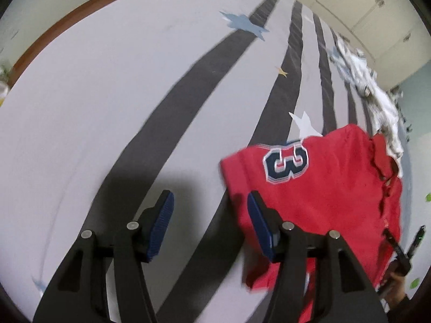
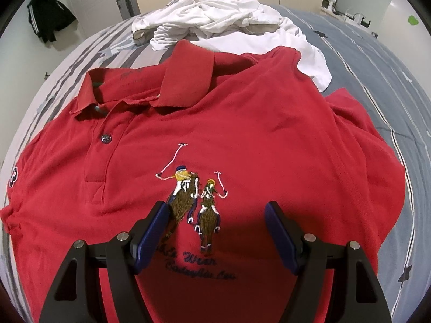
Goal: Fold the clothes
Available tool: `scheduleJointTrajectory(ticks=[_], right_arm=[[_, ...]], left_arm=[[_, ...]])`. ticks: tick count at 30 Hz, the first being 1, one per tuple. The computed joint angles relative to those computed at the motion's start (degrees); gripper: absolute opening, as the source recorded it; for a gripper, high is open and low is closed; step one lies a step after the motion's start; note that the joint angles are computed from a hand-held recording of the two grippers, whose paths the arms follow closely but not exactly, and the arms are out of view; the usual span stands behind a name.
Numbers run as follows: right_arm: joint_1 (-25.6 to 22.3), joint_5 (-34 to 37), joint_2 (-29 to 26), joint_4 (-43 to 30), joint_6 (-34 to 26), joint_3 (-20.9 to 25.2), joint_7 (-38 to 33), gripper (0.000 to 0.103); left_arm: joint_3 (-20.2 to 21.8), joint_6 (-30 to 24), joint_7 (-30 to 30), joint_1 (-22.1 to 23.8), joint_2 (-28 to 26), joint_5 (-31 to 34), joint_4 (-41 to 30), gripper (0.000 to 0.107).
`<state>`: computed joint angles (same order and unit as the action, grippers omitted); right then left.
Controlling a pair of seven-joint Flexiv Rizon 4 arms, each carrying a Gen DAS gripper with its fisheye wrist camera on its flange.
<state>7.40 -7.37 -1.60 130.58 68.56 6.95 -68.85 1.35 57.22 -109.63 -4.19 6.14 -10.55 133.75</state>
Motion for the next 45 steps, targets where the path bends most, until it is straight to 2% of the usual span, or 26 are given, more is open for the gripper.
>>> scheduleJointTrajectory(ticks=[2, 5, 6, 10, 12, 15, 17, 19, 20, 21, 25, 31, 33, 34, 35, 37, 38, 39, 41, 45], right_arm=[[-0.1, 0.2, -0.2, -0.3, 0.2, -0.1, -0.1, 0.07], [-0.2, 0.3, -0.8, -0.9, 0.4, -0.3, -0.5, 0.07], [-0.3, 0.5, -1.1, -1.2, 0.4, -0.4, -0.9, 0.07], [-0.6, 1.4, -2.0, -2.2, 0.6, -0.5, -2.1, 0.071], [-0.8, 2.1, -2.4, -2.7, 0.4, -0.6, -2.1, 0.071], [-1.5, 5.0, -2.8, -4.0, -0.6, -0.7, -3.1, 0.071], [-1.8, 5.6, -2.9, -4.6, -1.0, -0.8, -4.1, 0.071], [-2.2, 5.0, -2.9, -4.9, -0.9, -1.2, -4.9, 0.071], [-2.4, 4.4, -2.9, -5.1, -0.8, -1.4, -5.3, 0.071], [-2.7, 3.6, -3.0, -5.3, -0.2, -1.7, -5.4, 0.071], [-3.6, -1.1, -4.8, -7.0, 2.7, -3.7, -3.4, 0.071], [-4.6, -9.6, -12.4, -15.2, 3.7, -7.3, -1.7, 0.071], [-5.2, -9.7, -14.5, -18.0, 2.9, -7.3, -2.7, 0.071], [-5.4, -9.8, -15.4, -19.2, 2.5, -7.3, -3.0, 0.071], [-5.6, -9.9, -16.0, -19.9, 1.9, -7.4, -3.2, 0.071], [-5.6, -10.4, -16.9, -20.7, 0.9, -7.8, -3.0, 0.071], [-5.4, -11.0, -17.1, -20.7, 0.4, -8.1, -2.6, 0.071], [-5.6, -11.0, -17.3, -20.7, -0.1, -8.1, -2.5, 0.071], [-6.4, -9.6, -17.7, -20.8, -0.9, -7.4, -3.0, 0.071], [-7.0, -8.3, -17.9, -20.2, -0.5, -7.1, -3.2, 0.071]], left_arm=[[-0.5, 0.5, 1.6, -0.1, -3.3, -1.5, -1.8, 0.054], [-1.0, 1.8, 0.0, 0.1, -5.9, 3.1, -4.8, 0.021], [-1.0, 0.5, -2.3, 0.3, -6.3, 7.2, -6.5, 0.021], [-0.3, -1.2, -3.9, 0.5, -7.2, 11.5, -8.6, 0.024], [0.1, -1.2, -4.6, 0.7, -6.9, 8.0, -8.0, 0.029], [0.5, -0.6, -11.6, 0.9, -4.6, 8.2, -7.6, 0.033], [-0.5, -0.6, -16.2, 1.0, -4.2, 14.9, -10.2, 0.036], [-1.0, -1.0, -20.3, 0.4, -4.2, 21.3, -13.3, 0.048], [-2.3, 0.1, -18.6, 0.5, -5.9, 21.2, -15.0, 0.053], [-2.9, 1.1, -16.8, 0.0, -7.8, 21.2, -16.9, 0.055], [-5.8, 0.9, -7.5, -3.5, -19.0, 19.4, -28.4, 0.055], [-7.7, -7.5, 5.9, -8.9, -38.7, 18.3, -53.0, 0.055], [-6.5, -10.5, 7.5, -11.3, -42.6, 18.2, -57.9, 0.054], [-6.0, -11.0, 8.5, -11.7, -43.0, 17.7, -57.9, 0.054], [-6.1, -11.8, 9.7, -11.8, -44.0, 17.1, -58.7, 0.053], [-3.7, -12.3, 10.6, -12.9, -42.7, 16.5, -56.1, 0.049], [-3.4, -10.6, 10.0, -12.9, -43.3, 15.3, -55.9, 0.039], [-2.8, -9.1, 8.9, -13.0, -43.2, 14.5, -55.2, 0.021], [-2.5, -7.2, 7.7, -12.4, -43.0, 12.1, -53.9, 0.005], [-0.3, -5.9, 4.1, -13.1, -43.2, 11.6, -54.5, 0.002]])
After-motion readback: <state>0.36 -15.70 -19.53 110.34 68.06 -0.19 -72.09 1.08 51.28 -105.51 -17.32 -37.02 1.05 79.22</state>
